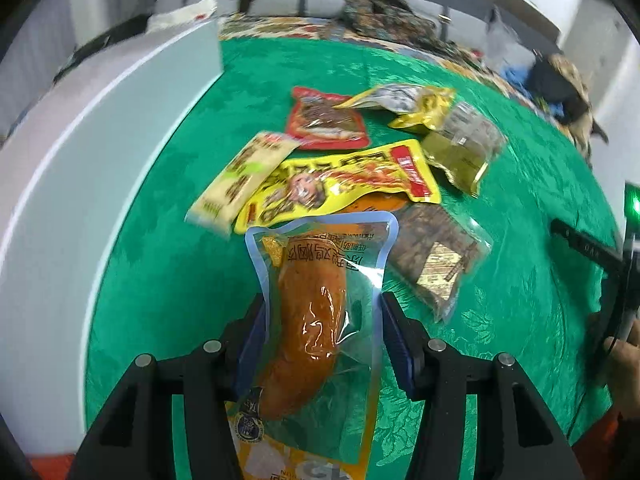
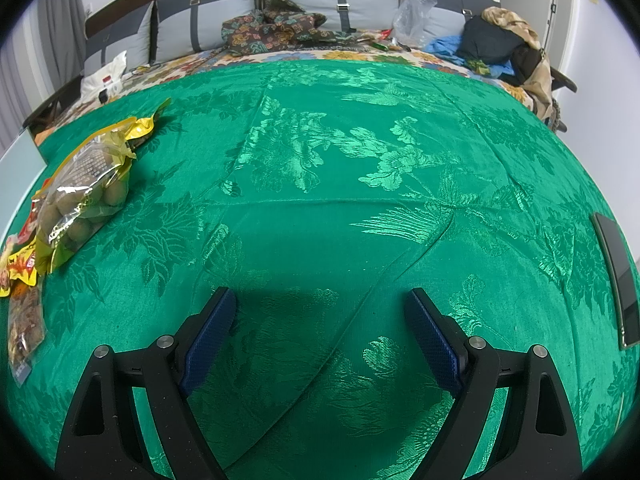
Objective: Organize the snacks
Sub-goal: 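Lift the sausage packet with the left gripper, then move the right gripper to the brown jerky packet while the left holds the sausage packet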
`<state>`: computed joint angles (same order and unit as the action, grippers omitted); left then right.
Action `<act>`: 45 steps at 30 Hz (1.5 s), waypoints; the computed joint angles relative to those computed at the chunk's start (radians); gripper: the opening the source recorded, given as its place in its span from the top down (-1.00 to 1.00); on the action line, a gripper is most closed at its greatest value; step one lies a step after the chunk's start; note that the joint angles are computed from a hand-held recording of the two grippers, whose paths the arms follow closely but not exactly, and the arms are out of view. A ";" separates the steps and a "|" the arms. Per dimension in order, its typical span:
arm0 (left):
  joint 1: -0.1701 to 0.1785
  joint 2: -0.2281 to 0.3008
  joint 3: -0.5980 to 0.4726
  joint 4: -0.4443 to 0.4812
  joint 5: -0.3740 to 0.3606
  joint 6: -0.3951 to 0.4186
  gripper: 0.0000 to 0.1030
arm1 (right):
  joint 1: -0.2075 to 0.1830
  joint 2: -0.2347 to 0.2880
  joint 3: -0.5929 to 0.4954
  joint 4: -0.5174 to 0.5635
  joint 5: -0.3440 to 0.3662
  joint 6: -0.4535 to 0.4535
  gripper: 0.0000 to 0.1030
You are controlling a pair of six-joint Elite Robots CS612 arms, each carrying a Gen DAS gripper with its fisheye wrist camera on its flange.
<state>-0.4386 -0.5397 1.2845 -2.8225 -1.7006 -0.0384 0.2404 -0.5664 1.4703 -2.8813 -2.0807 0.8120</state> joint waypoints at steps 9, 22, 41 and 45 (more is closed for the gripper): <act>0.012 -0.004 0.036 -0.059 -0.035 -0.029 -0.05 | 0.002 -0.001 0.003 0.002 -0.002 0.007 -0.75; -0.001 -0.006 0.056 -0.085 0.022 0.029 -0.07 | -0.001 0.004 -0.004 0.008 -0.003 0.011 -0.75; 0.046 0.004 0.034 -0.072 -0.131 -0.084 -0.02 | -0.010 -0.004 -0.006 0.027 0.041 0.001 -0.74; 0.050 0.007 0.040 -0.101 -0.145 -0.096 -0.02 | -0.027 -0.018 -0.003 -0.169 0.383 -0.004 -0.73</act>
